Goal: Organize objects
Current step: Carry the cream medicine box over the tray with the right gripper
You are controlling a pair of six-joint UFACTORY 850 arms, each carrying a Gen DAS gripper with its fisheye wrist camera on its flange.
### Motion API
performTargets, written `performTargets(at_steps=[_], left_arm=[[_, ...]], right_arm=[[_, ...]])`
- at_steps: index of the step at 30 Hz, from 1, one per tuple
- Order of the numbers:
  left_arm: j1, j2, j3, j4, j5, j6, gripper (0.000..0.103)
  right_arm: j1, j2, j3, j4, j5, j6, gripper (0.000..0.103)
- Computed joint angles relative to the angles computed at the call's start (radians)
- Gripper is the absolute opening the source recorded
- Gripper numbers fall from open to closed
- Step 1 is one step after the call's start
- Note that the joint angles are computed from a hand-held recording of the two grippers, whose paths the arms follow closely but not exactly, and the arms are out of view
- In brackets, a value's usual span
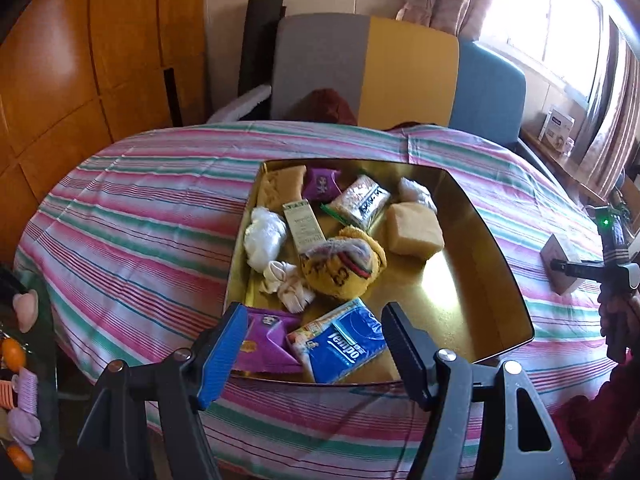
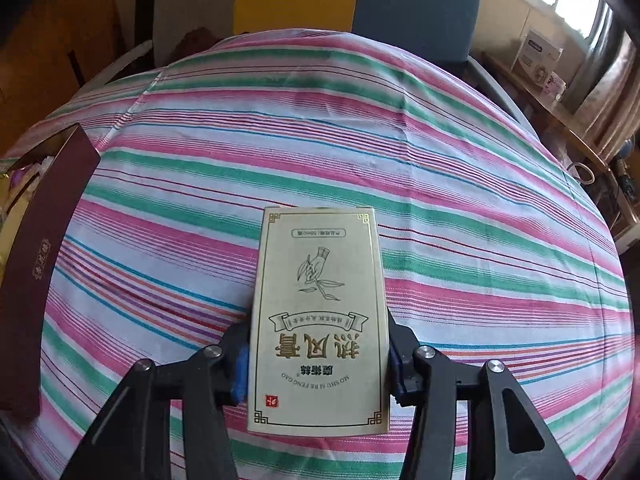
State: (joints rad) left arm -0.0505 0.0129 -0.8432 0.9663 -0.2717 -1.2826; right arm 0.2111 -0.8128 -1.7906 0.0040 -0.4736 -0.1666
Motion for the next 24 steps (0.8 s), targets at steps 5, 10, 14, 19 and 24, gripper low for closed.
performTargets(at_steps=[5,10,14,19,24], left_arm=[[0.01,0.018,0.011,0.002,0.014,-0.002,0.07],[0.024,0.027,0.021,-0.039,0.034,0.042,0.07],[0.037,0.032,0.033,-0.07,0.056,0.063,0.07],[0.051,0.04,0.046,-0.087,0.078,0.075,0.07],[0.076,0.054,0.065,-0.08,0.091,0.053,0.07]], right_arm=[[0.002,-0.003,-0.008,-0.075,-0.012,0.08,0.051],[0.012,0.03,0.018,-0.169,-0.036,0.2,0.051],[0.039,0.111,0.092,-0.102,0.008,0.187,0.051],[0.102,0.2,0.168,0.045,0.052,0.07,0.052],[0.185,0.267,0.219,0.293,0.079,-0.166,0.052]])
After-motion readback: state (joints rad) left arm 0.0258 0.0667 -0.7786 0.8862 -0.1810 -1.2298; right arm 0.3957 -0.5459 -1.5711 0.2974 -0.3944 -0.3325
